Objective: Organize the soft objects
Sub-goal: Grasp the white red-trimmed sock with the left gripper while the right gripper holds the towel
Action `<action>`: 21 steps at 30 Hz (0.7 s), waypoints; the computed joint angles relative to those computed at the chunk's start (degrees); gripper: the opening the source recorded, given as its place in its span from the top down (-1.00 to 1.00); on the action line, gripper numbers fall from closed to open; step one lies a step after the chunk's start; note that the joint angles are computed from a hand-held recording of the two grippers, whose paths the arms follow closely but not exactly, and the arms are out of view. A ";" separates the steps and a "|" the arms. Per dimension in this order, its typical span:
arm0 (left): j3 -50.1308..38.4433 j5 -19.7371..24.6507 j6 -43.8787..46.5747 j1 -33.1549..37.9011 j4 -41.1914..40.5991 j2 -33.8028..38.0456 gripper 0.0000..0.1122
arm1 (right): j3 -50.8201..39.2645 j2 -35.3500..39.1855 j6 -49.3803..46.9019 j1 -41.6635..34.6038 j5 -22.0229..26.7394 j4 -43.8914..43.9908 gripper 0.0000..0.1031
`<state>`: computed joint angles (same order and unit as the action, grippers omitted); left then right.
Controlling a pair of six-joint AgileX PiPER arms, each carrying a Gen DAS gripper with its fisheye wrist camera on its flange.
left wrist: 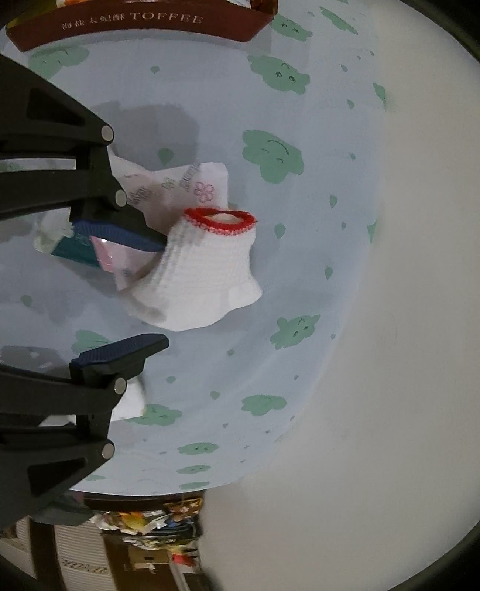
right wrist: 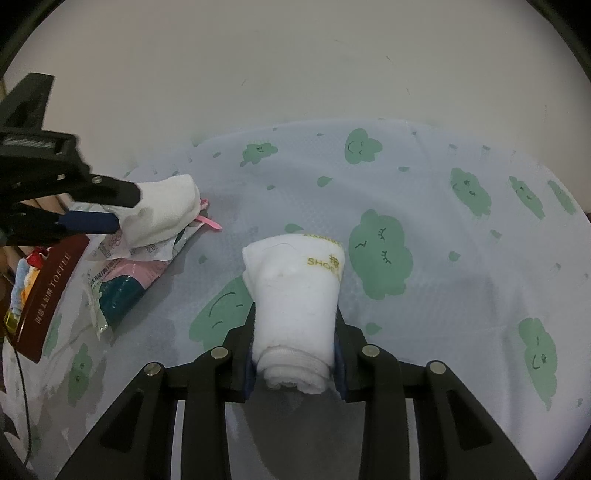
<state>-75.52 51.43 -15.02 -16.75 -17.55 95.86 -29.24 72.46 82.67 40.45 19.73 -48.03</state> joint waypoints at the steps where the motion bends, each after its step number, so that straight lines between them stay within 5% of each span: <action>1: -0.59 -0.13 -0.68 -0.15 0.47 0.72 0.16 | 0.07 -0.06 0.00 -0.05 -0.16 0.04 0.41; 21: -17.51 2.42 -9.36 -1.32 5.69 17.17 0.16 | 0.72 -1.10 -4.20 -1.99 -2.61 3.69 0.34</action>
<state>-93.03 53.85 -24.38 -18.07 -11.85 113.03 -28.52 71.36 78.46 38.45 17.11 -44.35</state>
